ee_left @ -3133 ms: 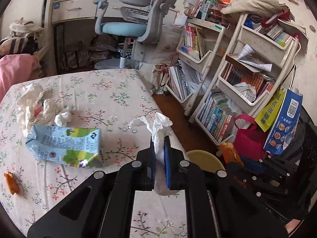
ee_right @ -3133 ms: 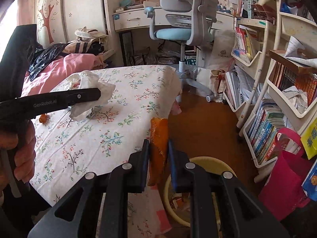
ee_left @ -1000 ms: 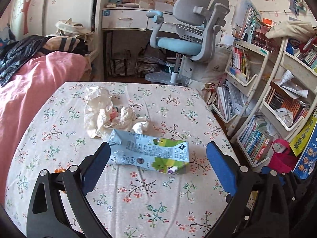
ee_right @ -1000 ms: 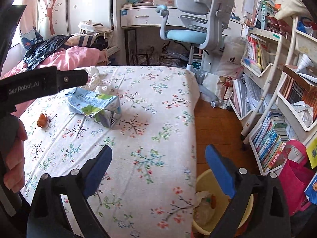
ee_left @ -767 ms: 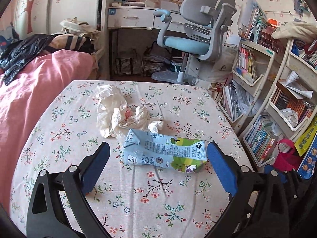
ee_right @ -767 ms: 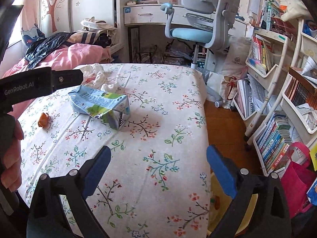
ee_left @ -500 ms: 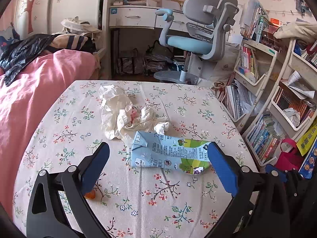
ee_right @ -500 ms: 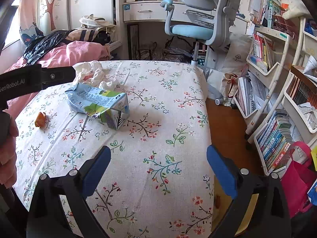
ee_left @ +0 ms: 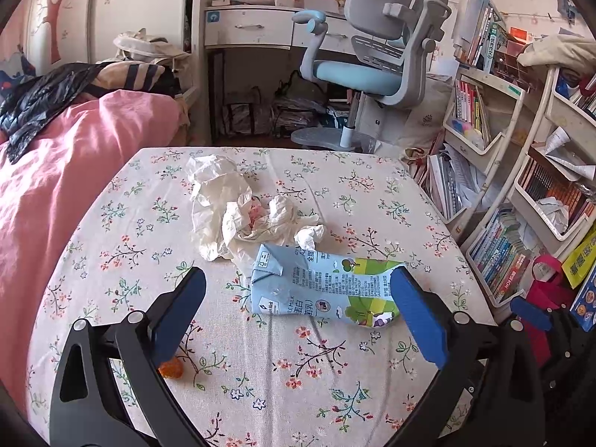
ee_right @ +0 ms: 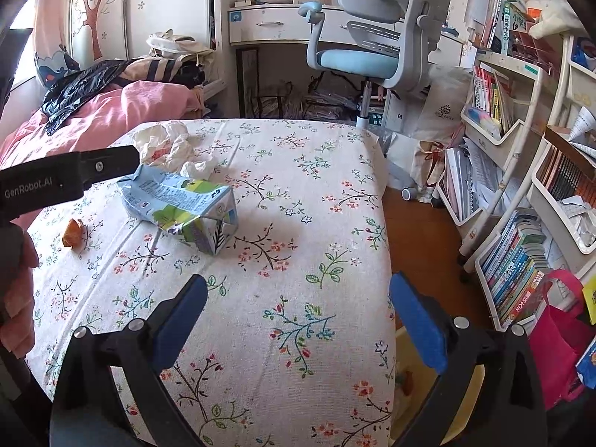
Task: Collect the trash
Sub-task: 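Move both open tools back over the milk carton on the table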
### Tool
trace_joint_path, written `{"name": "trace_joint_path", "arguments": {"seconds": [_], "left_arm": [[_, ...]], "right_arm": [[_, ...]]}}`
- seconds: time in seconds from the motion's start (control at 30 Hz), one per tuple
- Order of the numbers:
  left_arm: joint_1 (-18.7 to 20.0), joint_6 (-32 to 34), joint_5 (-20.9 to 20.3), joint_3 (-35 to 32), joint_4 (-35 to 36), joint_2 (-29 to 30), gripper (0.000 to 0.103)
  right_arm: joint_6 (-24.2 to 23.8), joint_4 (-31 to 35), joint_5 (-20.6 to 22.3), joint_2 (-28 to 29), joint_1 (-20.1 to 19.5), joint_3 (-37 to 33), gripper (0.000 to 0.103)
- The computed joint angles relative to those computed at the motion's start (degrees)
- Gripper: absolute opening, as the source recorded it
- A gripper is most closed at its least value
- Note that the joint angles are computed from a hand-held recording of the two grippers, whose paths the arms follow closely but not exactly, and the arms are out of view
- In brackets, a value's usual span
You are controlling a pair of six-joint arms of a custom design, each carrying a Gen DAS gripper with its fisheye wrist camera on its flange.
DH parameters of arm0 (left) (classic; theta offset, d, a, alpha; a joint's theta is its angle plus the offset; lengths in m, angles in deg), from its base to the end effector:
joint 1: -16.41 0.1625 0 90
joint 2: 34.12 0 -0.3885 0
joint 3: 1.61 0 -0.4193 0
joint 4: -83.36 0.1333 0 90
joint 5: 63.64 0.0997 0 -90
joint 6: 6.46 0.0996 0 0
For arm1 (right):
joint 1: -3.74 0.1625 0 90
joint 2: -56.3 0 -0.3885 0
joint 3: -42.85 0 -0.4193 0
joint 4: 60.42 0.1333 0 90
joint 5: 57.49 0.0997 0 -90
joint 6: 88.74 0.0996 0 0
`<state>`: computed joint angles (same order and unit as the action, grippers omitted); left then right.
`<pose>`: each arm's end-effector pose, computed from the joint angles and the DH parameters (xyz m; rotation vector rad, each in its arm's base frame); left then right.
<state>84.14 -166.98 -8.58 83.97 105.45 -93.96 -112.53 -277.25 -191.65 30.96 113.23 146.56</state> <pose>-0.0337 -0.5846 0.1889 0.5822 2.3428 -0.9421 0.2455 -0.5021 -0.0547 0.4343 -2.1748 0.9480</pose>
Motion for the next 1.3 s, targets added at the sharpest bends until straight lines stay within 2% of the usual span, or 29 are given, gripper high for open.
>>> {"name": "trace_joint_path", "arguments": {"seconds": [1.3], "left_arm": [[0.60,0.36,-1.44,-0.98,0.91,1.28,0.096]], "right_arm": [[-0.14,0.94,-0.43,0.25,-0.03,-0.07,0.095]]}}
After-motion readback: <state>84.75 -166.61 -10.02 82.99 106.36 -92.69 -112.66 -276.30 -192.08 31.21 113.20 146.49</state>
